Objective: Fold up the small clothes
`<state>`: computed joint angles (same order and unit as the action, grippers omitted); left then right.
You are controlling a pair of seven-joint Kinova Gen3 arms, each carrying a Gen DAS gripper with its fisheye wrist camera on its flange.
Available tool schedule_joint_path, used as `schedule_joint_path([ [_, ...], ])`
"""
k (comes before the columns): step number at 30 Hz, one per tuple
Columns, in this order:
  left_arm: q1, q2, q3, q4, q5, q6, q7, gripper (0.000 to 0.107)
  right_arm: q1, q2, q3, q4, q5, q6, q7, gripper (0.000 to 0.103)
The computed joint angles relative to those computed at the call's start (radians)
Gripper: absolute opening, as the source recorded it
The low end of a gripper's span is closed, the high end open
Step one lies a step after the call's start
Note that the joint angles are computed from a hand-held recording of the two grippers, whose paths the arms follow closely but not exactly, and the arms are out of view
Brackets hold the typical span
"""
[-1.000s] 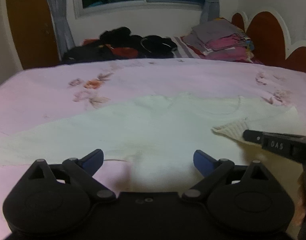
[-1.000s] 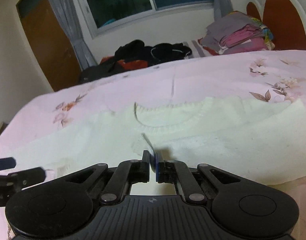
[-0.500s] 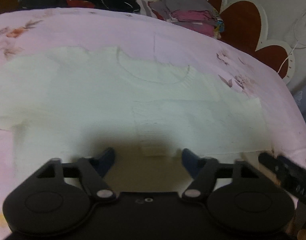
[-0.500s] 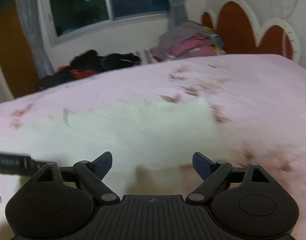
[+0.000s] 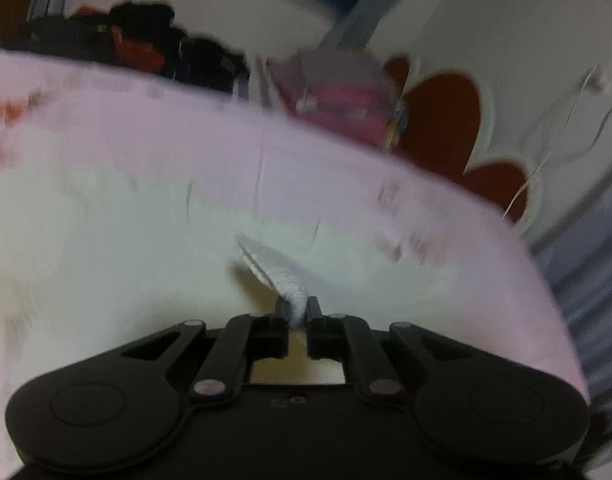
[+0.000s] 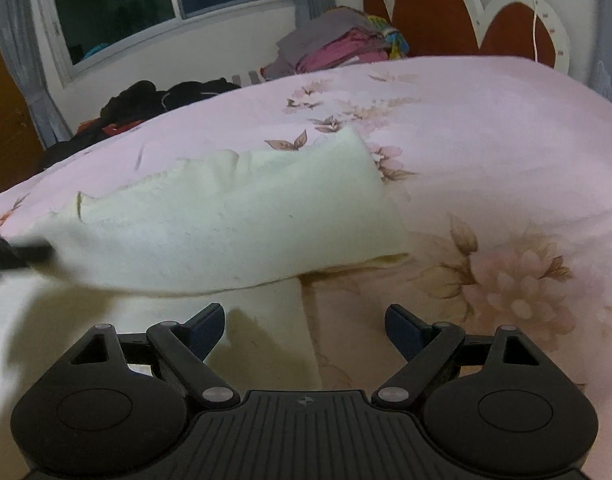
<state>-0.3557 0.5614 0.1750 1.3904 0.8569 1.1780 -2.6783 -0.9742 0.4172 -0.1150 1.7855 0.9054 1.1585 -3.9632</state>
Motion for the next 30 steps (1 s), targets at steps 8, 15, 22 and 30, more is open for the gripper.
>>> schedule_joint_path([
  [8, -0.051, 0.030, -0.021, -0.092, 0.032, -0.065, 0.007, 0.007, 0.034, 0.024, 0.030, -0.016, 0.013, -0.013, -0.013, 0.061],
  [15, -0.024, 0.104, -0.032, -0.106, -0.124, -0.173, 0.094, 0.007, 0.067, 0.021, 0.024, -0.012, 0.041, -0.064, 0.030, 0.013],
  [22, -0.025, 0.098, -0.002, -0.077, -0.214, -0.260, 0.082, 0.023, 0.065, -0.014, 0.024, -0.004, 0.006, -0.073, 0.063, 0.014],
  [30, -0.106, -0.004, 0.064, 0.064, -0.110, -0.369, -0.088, 0.064, 0.087, -0.025, 0.025, -0.022, 0.081, -0.012, 0.100, 0.071],
])
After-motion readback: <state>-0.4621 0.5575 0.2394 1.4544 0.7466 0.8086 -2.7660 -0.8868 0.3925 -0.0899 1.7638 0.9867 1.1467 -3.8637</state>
